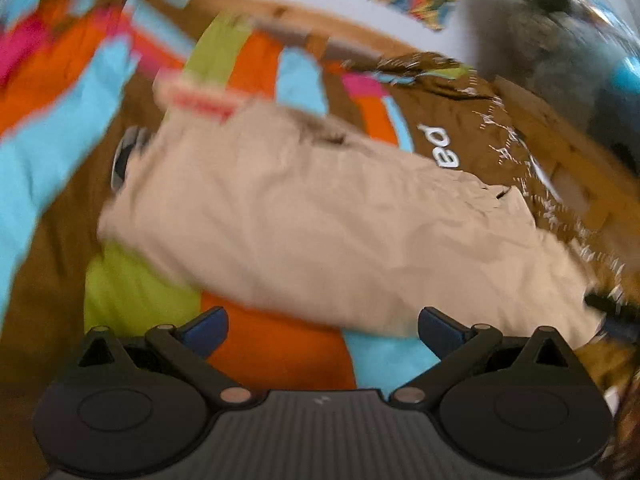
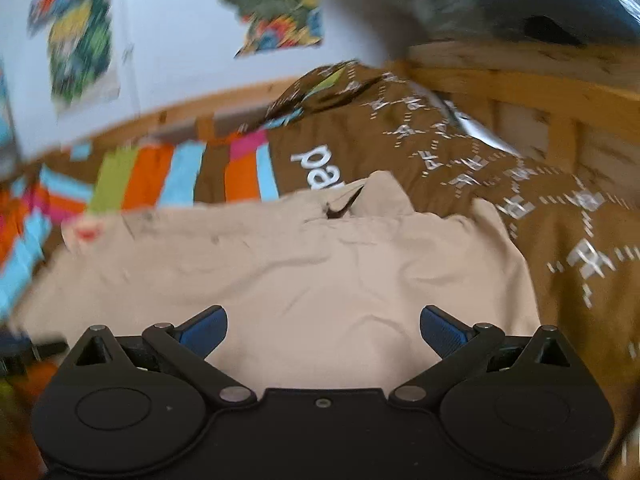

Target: Fold large clothes

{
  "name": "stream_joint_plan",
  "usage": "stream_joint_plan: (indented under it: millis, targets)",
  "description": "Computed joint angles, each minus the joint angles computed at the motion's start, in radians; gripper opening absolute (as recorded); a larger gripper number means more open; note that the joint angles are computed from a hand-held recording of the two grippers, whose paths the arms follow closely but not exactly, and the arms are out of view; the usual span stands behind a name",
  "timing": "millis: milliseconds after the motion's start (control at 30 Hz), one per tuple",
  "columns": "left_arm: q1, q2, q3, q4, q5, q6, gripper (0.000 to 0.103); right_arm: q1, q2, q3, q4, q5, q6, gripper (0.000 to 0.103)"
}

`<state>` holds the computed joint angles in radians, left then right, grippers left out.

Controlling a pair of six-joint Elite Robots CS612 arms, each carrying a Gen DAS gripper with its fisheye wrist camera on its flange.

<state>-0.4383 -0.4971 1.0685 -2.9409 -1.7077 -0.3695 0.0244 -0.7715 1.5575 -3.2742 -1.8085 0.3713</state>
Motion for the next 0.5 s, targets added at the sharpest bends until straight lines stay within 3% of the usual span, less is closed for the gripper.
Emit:
stream_joint_plan:
  millis: [100, 233, 400, 500]
  targets:
    - [0.028, 0.022, -0.039, 0.035, -0.071, -0.150, 0.103, -0.008, -0.036, 0.046, 0.029, 0.062, 0.150, 0.102]
    - [0.039, 0.055, -0.095, 0.033, -0.045, -0.207, 0.103, -0.032, -0.047, 0.061, 0.131, 0.127, 0.332, 0.102]
    - [0.046, 0.088, -0.156, 0.059, 0.001, -0.275, 0.100, -0.049, -0.026, 0.064, 0.101, 0.081, 0.474, 0.096]
    - [0.036, 0.089, -0.166, 0.080, 0.098, -0.285, 0.093, -0.046, -0.015, 0.057, 0.068, 0.022, 0.502, 0.089]
